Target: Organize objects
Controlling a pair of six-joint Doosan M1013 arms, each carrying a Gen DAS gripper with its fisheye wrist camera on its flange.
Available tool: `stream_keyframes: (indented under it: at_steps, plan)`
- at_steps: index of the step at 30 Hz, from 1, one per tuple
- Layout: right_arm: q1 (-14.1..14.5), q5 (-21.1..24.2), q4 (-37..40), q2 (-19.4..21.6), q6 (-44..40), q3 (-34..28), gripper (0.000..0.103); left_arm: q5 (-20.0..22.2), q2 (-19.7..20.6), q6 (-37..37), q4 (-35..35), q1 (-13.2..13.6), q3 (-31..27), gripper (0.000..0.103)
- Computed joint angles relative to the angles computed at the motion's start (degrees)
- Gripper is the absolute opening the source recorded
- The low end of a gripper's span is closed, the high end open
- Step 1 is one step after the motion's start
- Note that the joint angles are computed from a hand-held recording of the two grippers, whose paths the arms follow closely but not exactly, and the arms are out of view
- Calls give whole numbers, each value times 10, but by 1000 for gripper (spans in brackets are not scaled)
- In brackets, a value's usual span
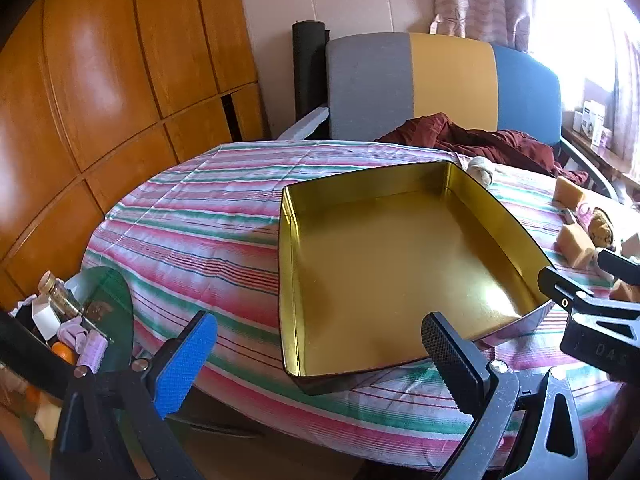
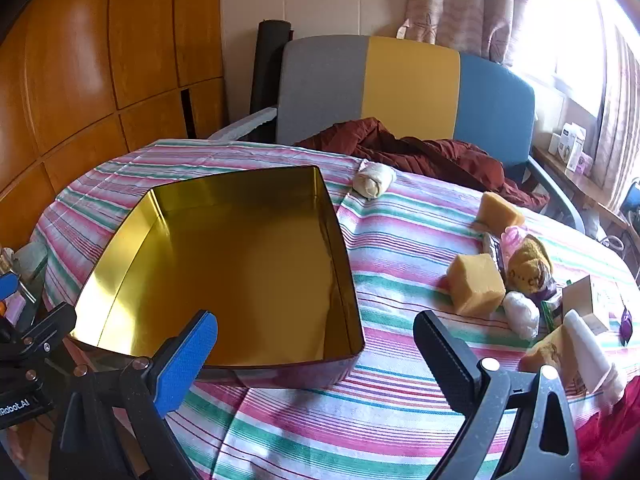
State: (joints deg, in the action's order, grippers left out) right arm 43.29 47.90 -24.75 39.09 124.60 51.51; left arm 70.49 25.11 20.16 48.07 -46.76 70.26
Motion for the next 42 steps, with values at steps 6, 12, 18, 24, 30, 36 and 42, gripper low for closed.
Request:
stream_keyframes:
  at_steps: [6,12,18,24,30,36,42]
  plan:
    - [-6,-6,2,-4,9,9,100,-2,5,16,-5,0,-6,103]
    - [-13,-9,-5,-11,30,22,100,-7,11,35,-21,1,-14,103]
    - [-21,-6,-7,-16,50,33,100,-7,17,64,-29,1,-23,103]
    - [-28,-6,-16,-23,70,47,100,-21,22,88,-47,3,-33,103]
    - [-38,3,-35,-30,95,57,100,-65,20,103,-76,11,-38,103]
    - [-44,33,-56,-32,120,52,100,-79,27,131,-83,9,-51,103]
    - [-44,43,-88,-38,131,55,100,-65,41,151,-105,16,-74,103]
